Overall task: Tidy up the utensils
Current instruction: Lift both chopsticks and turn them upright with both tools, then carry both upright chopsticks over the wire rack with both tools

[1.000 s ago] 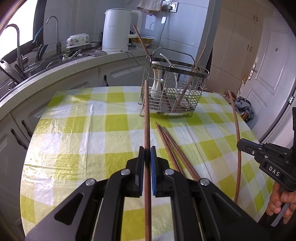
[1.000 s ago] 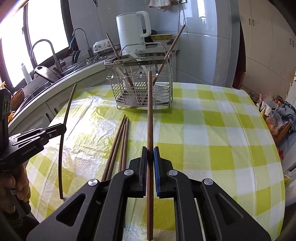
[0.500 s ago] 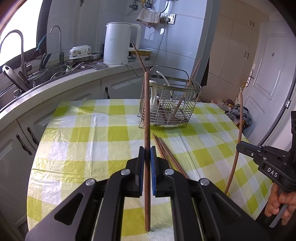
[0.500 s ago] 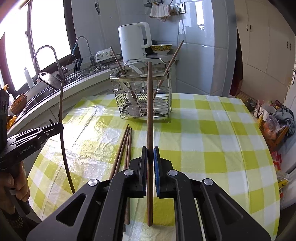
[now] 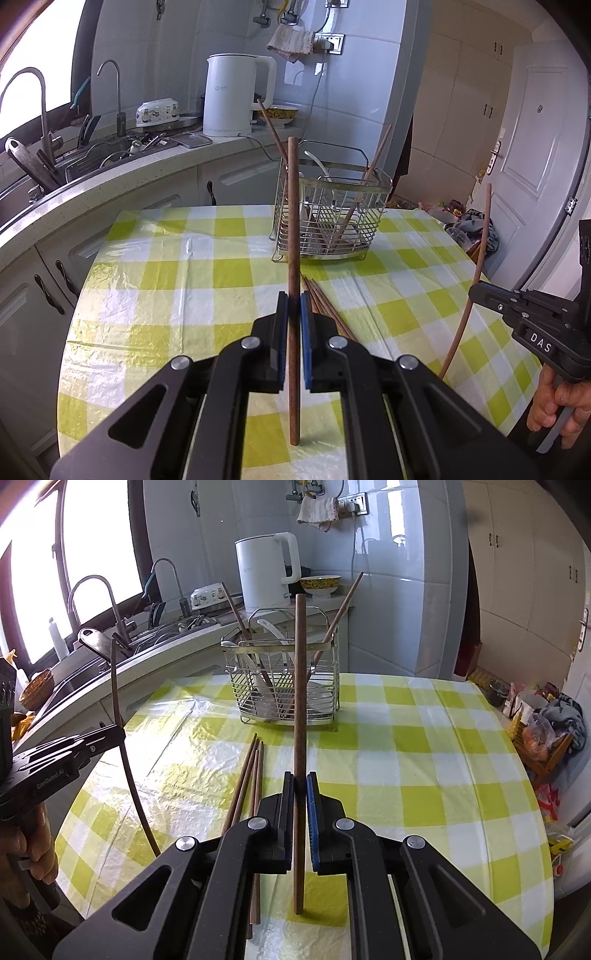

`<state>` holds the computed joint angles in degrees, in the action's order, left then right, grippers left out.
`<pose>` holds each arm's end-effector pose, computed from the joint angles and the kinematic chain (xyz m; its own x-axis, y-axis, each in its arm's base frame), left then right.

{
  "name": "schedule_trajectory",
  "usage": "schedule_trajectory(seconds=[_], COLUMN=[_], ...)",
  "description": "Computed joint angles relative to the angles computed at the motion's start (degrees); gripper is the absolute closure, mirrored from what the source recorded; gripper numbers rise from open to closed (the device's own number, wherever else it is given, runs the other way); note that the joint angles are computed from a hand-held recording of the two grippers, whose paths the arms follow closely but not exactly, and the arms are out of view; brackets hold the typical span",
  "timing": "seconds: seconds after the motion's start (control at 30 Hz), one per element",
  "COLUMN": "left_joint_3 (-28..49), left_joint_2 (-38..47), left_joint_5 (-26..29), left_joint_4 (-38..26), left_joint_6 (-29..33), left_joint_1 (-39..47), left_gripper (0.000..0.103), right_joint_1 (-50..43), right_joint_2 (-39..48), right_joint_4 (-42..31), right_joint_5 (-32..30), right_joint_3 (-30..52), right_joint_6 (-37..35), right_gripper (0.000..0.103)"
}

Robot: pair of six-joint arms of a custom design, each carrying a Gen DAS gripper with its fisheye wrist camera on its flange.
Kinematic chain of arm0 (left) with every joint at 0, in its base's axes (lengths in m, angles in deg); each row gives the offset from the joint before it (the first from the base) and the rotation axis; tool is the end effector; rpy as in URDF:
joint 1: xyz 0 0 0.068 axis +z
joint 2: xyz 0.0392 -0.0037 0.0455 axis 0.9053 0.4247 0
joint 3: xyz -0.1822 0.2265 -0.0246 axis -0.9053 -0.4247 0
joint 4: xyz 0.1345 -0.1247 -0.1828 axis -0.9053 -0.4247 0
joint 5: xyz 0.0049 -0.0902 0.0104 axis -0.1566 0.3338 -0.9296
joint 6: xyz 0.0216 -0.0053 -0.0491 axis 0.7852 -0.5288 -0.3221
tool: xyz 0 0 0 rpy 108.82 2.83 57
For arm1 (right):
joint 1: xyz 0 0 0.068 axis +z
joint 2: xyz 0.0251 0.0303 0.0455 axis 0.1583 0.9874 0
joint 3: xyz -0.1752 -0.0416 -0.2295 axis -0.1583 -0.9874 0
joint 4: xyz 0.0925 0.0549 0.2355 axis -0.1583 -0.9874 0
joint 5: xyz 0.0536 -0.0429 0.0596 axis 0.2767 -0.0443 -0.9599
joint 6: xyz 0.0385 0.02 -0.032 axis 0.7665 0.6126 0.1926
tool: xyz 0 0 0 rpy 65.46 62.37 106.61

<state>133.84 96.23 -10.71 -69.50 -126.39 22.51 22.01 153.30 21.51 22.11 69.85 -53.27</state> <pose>0.2613 -0.2073 0.2744 -0.5613 -0.2879 -0.7759 -0.3061 0.9433 -0.1286 0.3703 0.1000 0.2619 -0.5383 -0.3782 -0.7531 -0.6572 0.7478 0.0943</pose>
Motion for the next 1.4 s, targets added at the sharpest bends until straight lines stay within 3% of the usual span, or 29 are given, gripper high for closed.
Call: schedule_trajectory(seconds=[0.8, 1.03, 1.4], left_joint_3=[1.8, 7.5, 23.8], left_joint_2=[0.0, -0.5, 2.8], left_joint_5=[1.1, 1.2, 3.7], left_joint_4=[1.6, 0.7, -2.8], left_joint_6=[4.4, 10.6, 22.1], left_joint_1=[2.0, 4.4, 10.3], left_gripper=[0.096, 0.096, 0.097], right_joint_1=[0.8, 1.0, 2.4], right_joint_2=[-0.8, 1.4, 10.4], right_joint_4=[1.4, -2.1, -12.4], right_joint_5=[3.2, 2.7, 3.2], right_joint_3=[1.6, 10.3, 36.2], right_joint_6=[1.9, 2.4, 3.1], right_gripper=[0.094, 0.094, 0.094])
